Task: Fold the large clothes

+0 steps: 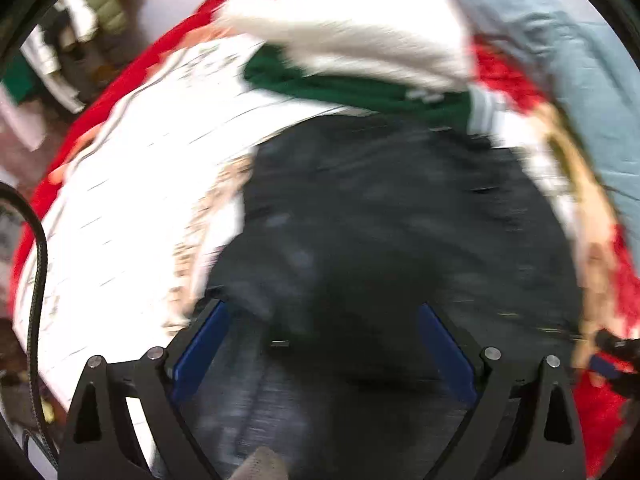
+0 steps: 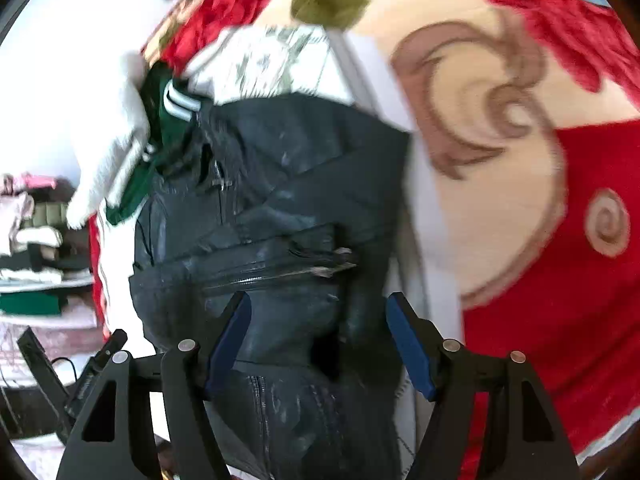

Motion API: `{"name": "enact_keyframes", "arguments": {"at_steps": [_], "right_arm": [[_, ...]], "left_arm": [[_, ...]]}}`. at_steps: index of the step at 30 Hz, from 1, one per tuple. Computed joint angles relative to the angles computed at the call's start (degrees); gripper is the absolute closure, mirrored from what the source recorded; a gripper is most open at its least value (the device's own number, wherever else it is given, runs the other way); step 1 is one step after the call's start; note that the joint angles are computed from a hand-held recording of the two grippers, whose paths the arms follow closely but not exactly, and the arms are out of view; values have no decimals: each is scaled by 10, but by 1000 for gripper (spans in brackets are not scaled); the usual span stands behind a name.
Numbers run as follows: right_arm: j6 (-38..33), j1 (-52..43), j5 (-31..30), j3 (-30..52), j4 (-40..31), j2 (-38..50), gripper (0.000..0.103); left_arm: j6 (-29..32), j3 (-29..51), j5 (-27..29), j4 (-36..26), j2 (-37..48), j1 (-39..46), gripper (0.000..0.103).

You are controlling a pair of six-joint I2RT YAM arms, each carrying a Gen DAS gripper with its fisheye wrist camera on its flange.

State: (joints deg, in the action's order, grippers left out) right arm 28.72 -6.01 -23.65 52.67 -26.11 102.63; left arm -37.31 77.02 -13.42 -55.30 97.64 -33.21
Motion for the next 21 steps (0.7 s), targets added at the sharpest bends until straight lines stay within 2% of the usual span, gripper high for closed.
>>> {"name": "enact_keyframes", "arguments": {"at_steps": [3,4,5,6,9,13,17,21], "right_arm": [[5,27,-8,49,-7,71,33],[1,39,7,60,-6,85,41],[-9,48,29,68,-6,94,72],[-13,58,57,75,-6,100,84],[-9,67,73,67,23,94,85],[-6,95,141,50,50,34,87],[0,94,198,60,27,5,87],[5,77,202,106,-26,83,86]], "left_arm": [[6,-34,-31,16,11,38,7],[11,-36,-38,18,17,48,7],[15,-39,-42,25,23,56,7],[18,-39,-41,27,29,64,7],[32,-42,-39,41,22,74,7],[46,-47,-31,46,11,80,7],[47,-34,-26,60,27,101,7],[70,6,-35,71,110,122,7]]}}
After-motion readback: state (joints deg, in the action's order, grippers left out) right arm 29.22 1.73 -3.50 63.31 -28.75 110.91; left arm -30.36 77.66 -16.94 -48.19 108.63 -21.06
